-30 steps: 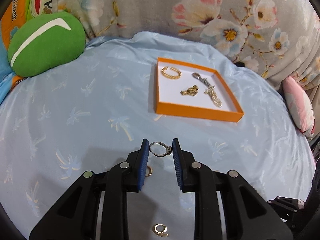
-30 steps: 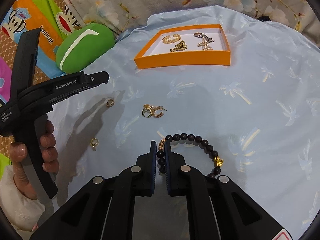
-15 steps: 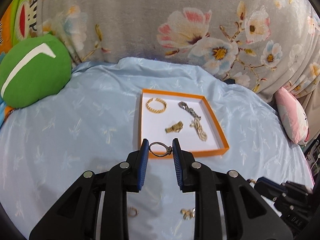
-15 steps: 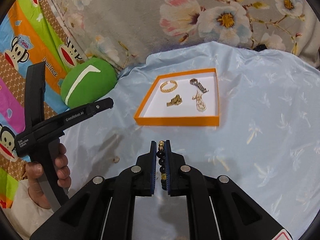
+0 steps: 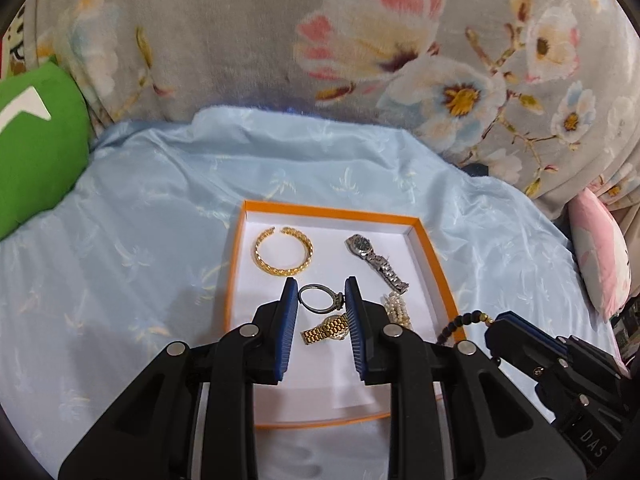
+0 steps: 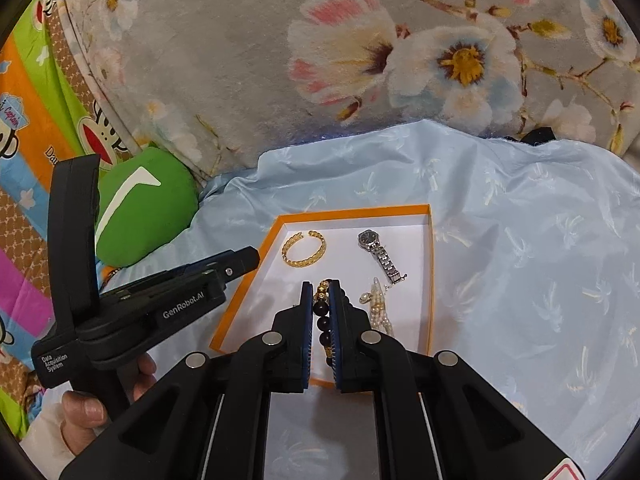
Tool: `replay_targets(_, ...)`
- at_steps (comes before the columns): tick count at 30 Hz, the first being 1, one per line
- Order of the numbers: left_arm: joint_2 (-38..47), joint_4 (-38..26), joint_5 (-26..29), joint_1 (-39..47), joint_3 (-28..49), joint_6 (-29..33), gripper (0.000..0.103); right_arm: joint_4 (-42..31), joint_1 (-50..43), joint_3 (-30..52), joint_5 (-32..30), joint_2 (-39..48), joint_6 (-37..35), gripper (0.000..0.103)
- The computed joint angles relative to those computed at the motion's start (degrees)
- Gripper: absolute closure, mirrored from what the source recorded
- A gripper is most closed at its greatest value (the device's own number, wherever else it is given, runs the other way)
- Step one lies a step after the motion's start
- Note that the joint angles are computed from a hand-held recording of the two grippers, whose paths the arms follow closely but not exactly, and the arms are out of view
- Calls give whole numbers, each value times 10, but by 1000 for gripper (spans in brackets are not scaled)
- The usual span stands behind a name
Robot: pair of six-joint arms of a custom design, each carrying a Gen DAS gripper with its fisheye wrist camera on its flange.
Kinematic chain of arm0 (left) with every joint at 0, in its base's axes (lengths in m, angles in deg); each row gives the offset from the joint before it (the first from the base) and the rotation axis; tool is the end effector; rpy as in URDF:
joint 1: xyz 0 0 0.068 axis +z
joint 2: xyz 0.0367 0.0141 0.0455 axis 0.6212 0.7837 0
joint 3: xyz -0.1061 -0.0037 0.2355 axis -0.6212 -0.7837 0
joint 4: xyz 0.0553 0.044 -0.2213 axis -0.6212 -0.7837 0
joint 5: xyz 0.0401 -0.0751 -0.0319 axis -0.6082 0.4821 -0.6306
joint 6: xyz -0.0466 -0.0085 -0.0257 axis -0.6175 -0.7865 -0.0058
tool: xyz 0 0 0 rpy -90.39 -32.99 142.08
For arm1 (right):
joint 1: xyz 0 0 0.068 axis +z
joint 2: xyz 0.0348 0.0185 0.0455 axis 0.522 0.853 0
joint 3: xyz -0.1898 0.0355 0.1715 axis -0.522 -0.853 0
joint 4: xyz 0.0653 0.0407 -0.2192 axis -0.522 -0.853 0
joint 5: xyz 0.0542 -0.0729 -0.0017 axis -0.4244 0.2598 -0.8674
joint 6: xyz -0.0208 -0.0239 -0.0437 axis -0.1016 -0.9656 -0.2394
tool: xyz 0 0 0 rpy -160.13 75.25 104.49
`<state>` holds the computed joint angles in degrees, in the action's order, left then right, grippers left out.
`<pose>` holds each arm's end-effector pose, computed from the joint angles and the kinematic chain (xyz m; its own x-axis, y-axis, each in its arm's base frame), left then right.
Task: Organize jewelry
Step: 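Open both tools to drop the earrings and bracelet into the box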
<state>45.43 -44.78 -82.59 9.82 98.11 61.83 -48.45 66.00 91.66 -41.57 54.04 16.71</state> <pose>0.3462 -0.1937 0.1404 -0.6878 0.1735 -0.7048 0.4375 0.8739 -0.2119 0.2502 0.1577 0.1375 -0.6218 0.2804 -0.7312 0.0787 0.9513 0.2979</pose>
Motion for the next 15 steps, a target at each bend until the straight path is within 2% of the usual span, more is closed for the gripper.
replay_targets(5, 38, 11, -11, -8, 12, 5, 79, 34, -19, 36, -65, 84, -9, 95)
replay_targets(7, 41, 12, -20, -7, 9, 2, 63, 63, -18, 29, -76, 98, -4, 91)
replay_targets(8, 37, 17, -23, -4, 3, -3, 45, 74, -16, 23, -75, 96, -1, 90)
replay_targets(9, 30, 30, -22, 1, -10, -8, 35, 89, -15, 9, -74, 88, 3, 88)
replay_targets(11, 7, 59, -9, 16, -41, -15, 34, 104, -8, -19, -59, 59, 13, 87)
replay_targets(15, -59, 80, 12, 44, -103, -20, 34, 79, 17, -71, -15, -23, 34, 86)
